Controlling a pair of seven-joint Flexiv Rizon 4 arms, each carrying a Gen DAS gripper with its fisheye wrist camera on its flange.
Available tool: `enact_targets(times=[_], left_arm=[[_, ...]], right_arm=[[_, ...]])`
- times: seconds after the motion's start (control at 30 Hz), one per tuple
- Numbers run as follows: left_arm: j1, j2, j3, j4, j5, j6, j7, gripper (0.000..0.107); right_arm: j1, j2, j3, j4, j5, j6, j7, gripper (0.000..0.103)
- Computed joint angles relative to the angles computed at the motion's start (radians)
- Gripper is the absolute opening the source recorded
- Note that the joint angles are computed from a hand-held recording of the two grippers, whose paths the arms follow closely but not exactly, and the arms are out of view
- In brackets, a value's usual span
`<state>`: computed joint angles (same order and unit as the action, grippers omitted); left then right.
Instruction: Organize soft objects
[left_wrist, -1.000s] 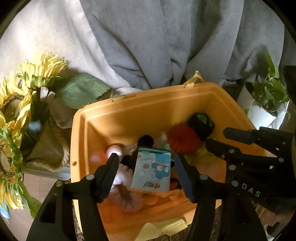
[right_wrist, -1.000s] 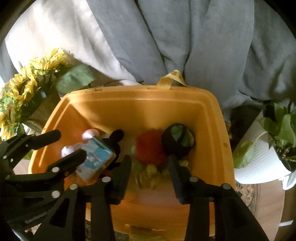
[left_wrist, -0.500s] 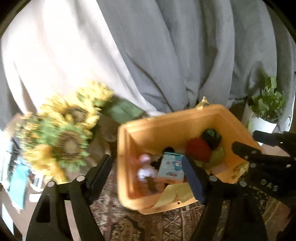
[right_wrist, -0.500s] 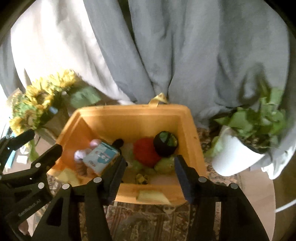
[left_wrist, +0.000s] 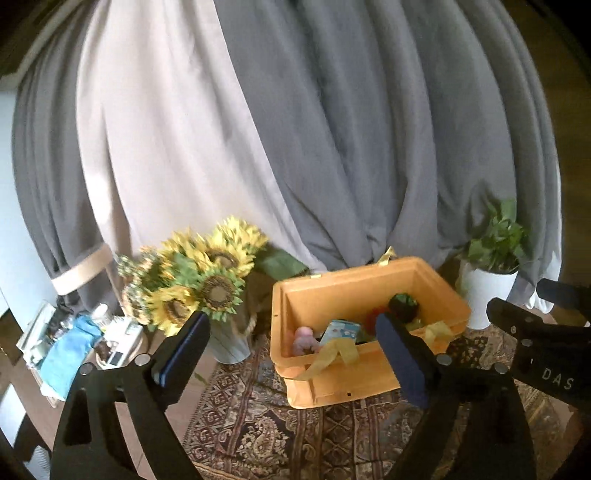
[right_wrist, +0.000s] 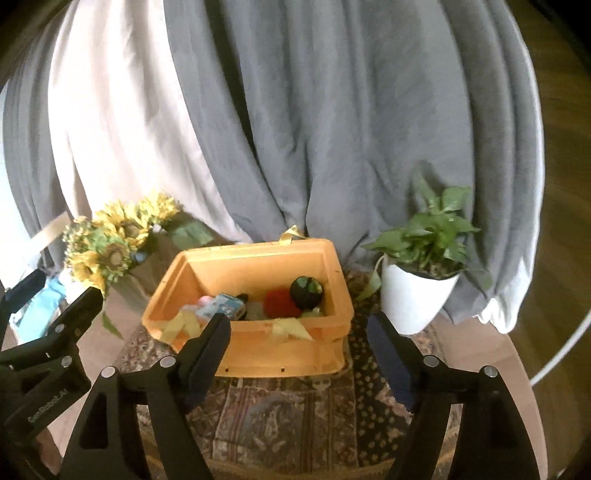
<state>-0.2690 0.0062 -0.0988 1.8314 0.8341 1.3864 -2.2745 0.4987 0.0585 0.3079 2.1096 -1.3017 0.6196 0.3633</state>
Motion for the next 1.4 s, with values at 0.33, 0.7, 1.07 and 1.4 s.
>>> enact_targets(times=[0.33,0.7,1.07,1.4], left_arm=[[0.067,0.263,-0.092,0.170,0.165,-0.039,-0.224,0.103],[0.072,0.542,-0.079,0.424,-0.009,-0.018,-0.108,0.103],[0.004,0.760,-0.023,0.605,-0.220,-0.079,0.077,0.103],[-0.008,0.901,-0.014,0.720,-0.359,-0.094,0.194,0.103]], right_arm=[[0.088,0.079,0.113,0.066,0.037,-0.171,0.089,0.082],[0.243,0.088,0.234,0.066,0.134,-0.421,0.154,0.087],[0.414,0.029,0.275,0.020,0.163,-0.602,0.207,0.087],[0.516,-0.006,0.283,0.003,0.203,-0.692,0.275,0.087]])
